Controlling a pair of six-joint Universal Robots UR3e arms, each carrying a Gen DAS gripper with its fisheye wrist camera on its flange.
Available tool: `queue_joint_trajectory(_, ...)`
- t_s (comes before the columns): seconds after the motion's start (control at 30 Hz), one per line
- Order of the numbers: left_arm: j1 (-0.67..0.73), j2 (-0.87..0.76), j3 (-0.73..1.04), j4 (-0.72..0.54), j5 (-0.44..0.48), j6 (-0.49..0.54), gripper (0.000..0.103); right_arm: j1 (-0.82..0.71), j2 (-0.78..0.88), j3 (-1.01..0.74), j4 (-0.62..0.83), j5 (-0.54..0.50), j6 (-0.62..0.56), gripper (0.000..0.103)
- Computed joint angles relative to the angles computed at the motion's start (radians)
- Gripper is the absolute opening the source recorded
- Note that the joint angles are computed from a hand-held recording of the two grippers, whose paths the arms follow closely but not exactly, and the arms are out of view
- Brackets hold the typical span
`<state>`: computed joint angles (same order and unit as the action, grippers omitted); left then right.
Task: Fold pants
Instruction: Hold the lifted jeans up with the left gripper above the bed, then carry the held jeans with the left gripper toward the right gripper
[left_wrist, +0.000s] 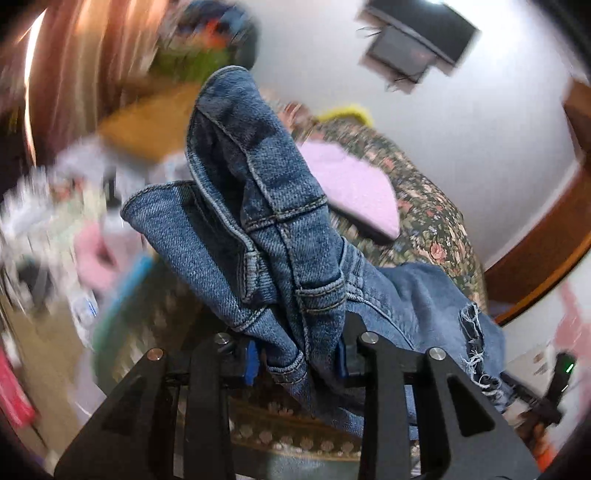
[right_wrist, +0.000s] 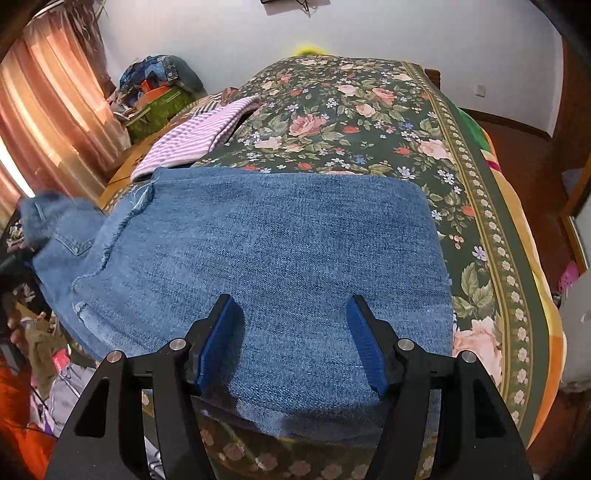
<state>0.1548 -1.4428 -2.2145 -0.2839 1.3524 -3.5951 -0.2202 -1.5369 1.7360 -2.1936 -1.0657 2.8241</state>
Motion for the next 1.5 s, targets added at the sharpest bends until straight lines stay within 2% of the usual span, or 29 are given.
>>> queue_joint_trajectory(0.1,0.123,-0.043,-0.111,0.083,-0.169,-0.022,0.033,0.004,-0.005,0.006,-0.002,-0.008,-0.003,0.06)
queue_joint_trajectory(0.13,0.142,-0.046,-0.132,0.103,-0.199,-0.024,0.035,0.006,-0.004,0.004,-0.001,-0.011,-0.003,0.06)
queue_joint_trajectory(0.2,0.192,-0.066,-0.171,0.156,-0.276,-0.024,0.041,0.008,0.002,-0.007,0.009,-0.015,-0.006,0.06)
queue_joint_trajectory(0.27,0.229,-0.094,-0.186,0.181,-0.319,-0.045,0.055,0.011,0.01,-0.021,0.019,-0.02,-0.008,0.061)
queue_joint_trajectory(0.4,0.276,-0.174,-0.225,0.295,-0.376,-0.097,0.058,0.013,0.015,-0.028,0.024,-0.022,-0.013,0.061)
queue_joint_trajectory(0.67,0.255,-0.273,-0.175,0.412,-0.369,-0.175,0.059,0.01,0.019,-0.029,0.021,-0.019,-0.01,0.063)
queue_joint_trajectory(0.73,0.255,-0.287,-0.177,0.432,-0.351,-0.185,0.059,0.007,0.02,-0.028,0.018,-0.015,-0.011,0.063)
queue_joint_trajectory(0.87,0.159,-0.277,-0.099,0.339,-0.2,-0.167,0.051,0.016,0.021,-0.036,0.018,-0.031,-0.002,0.063)
queue_joint_trajectory(1.0,0.101,-0.24,-0.042,0.256,-0.118,-0.138,0.043,0.028,-0.007,-0.042,0.041,-0.058,-0.013,0.063)
queue_joint_trajectory(1.23,-0.121,-0.204,0.199,0.067,0.161,-0.001,0.04,-0.002,-0.001,0.009,-0.002,0.001,0.009,0.067)
queue_joint_trajectory(1.37,-0.21,-0.217,0.36,0.017,0.232,0.082,0.04,0.004,0.001,0.021,-0.031,0.005,0.013,0.067)
queue_joint_trajectory(1.5,-0.344,-0.299,0.596,-0.053,0.313,0.139,0.038,-0.015,-0.006,0.052,-0.059,0.04,0.008,0.068)
